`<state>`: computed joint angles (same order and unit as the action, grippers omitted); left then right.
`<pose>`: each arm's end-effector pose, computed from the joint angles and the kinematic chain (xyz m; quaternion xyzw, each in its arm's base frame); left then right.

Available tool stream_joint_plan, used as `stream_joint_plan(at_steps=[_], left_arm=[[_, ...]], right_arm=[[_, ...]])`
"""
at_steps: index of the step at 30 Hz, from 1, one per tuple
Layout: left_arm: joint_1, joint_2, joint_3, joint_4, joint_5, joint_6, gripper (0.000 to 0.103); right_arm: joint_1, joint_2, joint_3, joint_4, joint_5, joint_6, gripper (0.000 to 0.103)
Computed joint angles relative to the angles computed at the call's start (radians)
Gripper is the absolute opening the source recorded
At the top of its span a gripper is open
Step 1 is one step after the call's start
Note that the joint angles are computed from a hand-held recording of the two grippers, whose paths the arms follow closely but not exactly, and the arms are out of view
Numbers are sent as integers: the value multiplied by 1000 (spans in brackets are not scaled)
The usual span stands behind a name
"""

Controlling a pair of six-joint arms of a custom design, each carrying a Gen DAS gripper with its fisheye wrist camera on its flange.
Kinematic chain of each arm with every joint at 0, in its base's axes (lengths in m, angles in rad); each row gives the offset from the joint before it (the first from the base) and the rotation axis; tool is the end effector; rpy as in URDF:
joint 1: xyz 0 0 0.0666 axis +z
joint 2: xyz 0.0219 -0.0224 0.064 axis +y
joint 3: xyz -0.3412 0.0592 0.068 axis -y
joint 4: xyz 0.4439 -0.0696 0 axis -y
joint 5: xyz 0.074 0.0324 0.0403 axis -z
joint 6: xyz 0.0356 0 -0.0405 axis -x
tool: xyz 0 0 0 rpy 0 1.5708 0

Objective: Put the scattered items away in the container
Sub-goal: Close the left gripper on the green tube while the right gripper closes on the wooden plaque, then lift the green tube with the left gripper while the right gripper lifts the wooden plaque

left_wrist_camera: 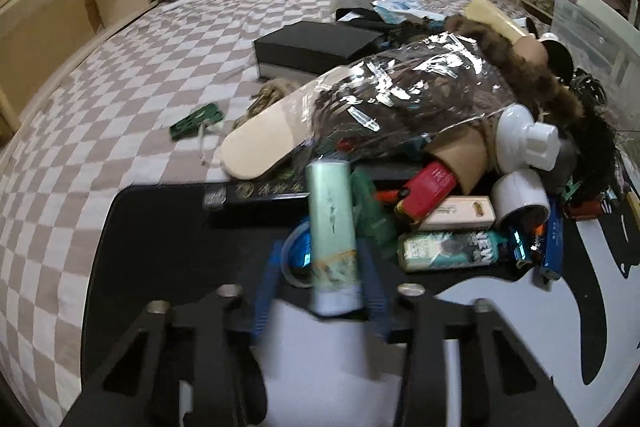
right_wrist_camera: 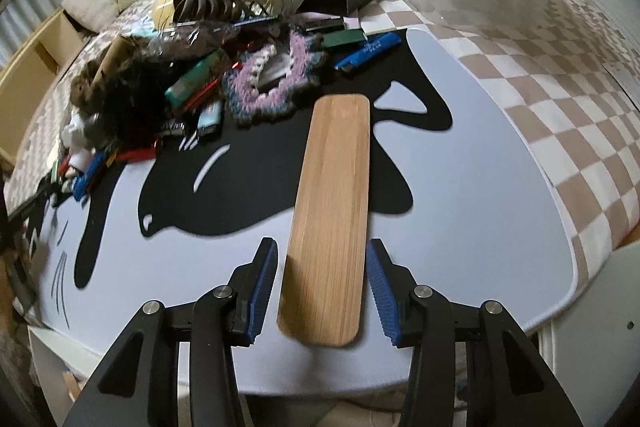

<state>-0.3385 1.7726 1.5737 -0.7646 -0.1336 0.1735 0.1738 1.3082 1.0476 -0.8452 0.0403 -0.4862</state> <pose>0.6186 -0.2132 0.2737 0.0586 0.9505 -0.0139 0.3047 0.4700 0.0807 0.2654 0.1559 0.9603 0.0561 0.2243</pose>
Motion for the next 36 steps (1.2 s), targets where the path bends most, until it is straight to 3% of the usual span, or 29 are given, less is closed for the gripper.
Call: stream_joint_plan(at_steps=[10, 13, 25, 34, 36], left_arm=[[-24, -54, -61, -23, 7, -3, 24], [-34, -78, -82, -44, 8, 0, 24], [-63, -162, -154, -120, 2, 42, 24], [-102, -176, -172, -146, -80, 9, 25], [-106, -170, -169, -136, -96, 7, 32]], right_arm=[[-26, 62, 31, 63, 30, 19, 46], [-22, 57, 26, 71, 29, 19, 40], [9, 36, 16, 29, -15, 29, 31], [52, 26, 5, 27, -57, 77, 31], [58, 21, 0, 24, -73, 98, 31]])
